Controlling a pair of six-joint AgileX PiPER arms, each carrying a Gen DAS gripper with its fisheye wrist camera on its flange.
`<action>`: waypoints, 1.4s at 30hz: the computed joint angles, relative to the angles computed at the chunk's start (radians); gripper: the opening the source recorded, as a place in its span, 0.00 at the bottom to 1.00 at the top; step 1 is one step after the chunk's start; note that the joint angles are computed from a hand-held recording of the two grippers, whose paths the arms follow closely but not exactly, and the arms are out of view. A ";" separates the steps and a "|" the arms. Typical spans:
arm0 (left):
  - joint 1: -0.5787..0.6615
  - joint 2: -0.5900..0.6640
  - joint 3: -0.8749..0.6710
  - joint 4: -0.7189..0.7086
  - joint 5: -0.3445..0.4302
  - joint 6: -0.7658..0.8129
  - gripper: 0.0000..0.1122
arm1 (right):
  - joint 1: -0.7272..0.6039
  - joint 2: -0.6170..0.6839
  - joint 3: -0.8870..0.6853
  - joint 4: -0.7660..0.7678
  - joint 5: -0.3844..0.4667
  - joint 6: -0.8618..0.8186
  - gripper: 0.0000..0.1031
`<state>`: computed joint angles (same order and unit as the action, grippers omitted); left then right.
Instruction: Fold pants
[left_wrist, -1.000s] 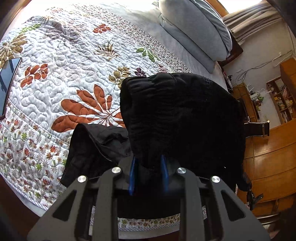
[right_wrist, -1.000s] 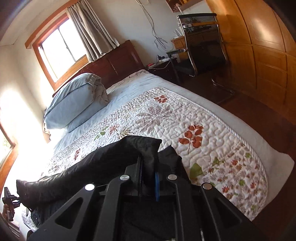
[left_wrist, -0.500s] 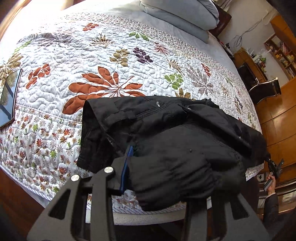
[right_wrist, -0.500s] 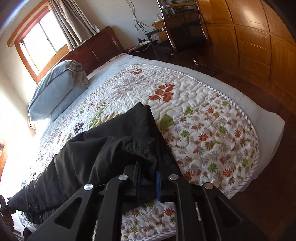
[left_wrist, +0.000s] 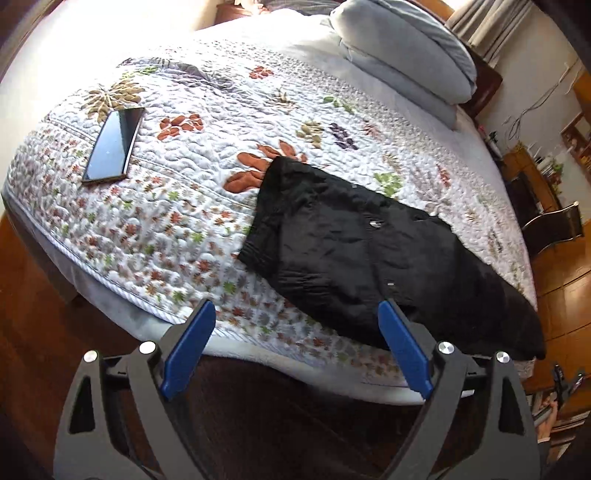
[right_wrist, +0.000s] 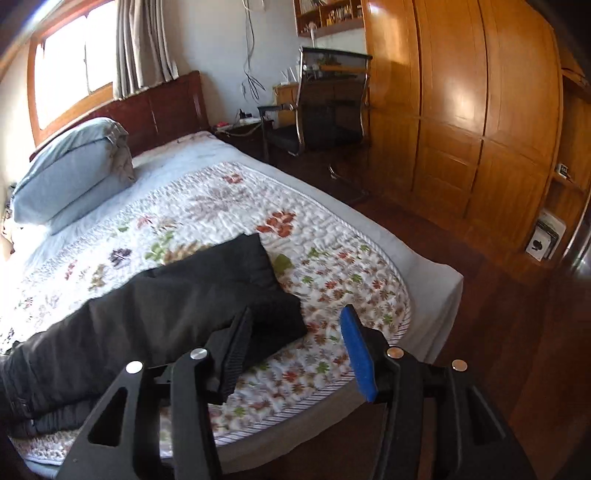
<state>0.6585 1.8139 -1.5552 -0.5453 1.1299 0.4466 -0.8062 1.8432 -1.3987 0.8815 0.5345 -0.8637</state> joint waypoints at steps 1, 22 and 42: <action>-0.013 -0.019 0.027 -0.042 0.009 0.000 0.80 | -0.005 -0.024 0.026 0.096 0.082 -0.045 0.57; -0.366 0.060 0.380 -0.439 -0.404 -0.003 0.81 | 0.416 0.322 0.185 0.682 0.494 0.067 0.59; -0.382 0.094 0.328 -0.485 -0.486 -0.029 0.81 | 0.476 0.235 0.163 0.656 0.364 0.051 0.04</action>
<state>0.2760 1.9075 -1.2275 -1.0304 0.6440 0.4174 -0.3304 2.0780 -1.2354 1.5372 0.8984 -0.8129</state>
